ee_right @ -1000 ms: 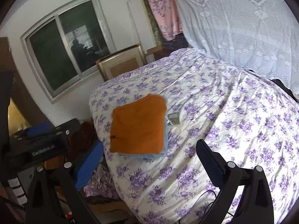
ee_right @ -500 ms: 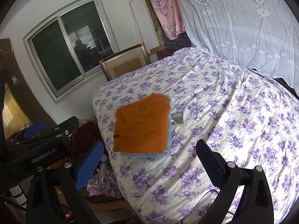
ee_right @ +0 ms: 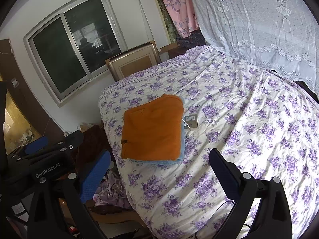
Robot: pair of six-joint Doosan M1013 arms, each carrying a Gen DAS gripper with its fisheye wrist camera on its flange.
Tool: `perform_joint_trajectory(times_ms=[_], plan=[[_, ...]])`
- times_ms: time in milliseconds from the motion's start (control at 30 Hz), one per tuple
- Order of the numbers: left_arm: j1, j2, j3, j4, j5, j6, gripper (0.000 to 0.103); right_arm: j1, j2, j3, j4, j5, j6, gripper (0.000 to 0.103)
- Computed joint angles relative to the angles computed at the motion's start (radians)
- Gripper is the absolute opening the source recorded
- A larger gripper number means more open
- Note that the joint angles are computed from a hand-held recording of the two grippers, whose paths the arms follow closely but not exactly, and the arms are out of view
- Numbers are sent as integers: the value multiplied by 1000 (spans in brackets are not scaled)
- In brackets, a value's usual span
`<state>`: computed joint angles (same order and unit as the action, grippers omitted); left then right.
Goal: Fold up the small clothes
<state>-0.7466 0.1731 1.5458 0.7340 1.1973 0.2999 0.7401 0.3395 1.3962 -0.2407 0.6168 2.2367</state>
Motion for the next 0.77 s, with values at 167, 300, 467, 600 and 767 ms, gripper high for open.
perform_joint_trajectory(times_ms=[167,300,467,600,767], plan=[[-2,3,-2,0,5,10,99,-1,-1,4,0,-2,8,100],[-17,12,-6,50,34,3,99,0,-4,8,-15,-6,26,100],[-25,13,-6,80,49,-13,98,0,-5,10,-20,-7,34,100],[-11,11,-11,37,25,28,98,-1,-5,10,-16,-7,33,100],[-10,11,-7,30,28,17,98,-1,-6,10,-11,-10,30,100]])
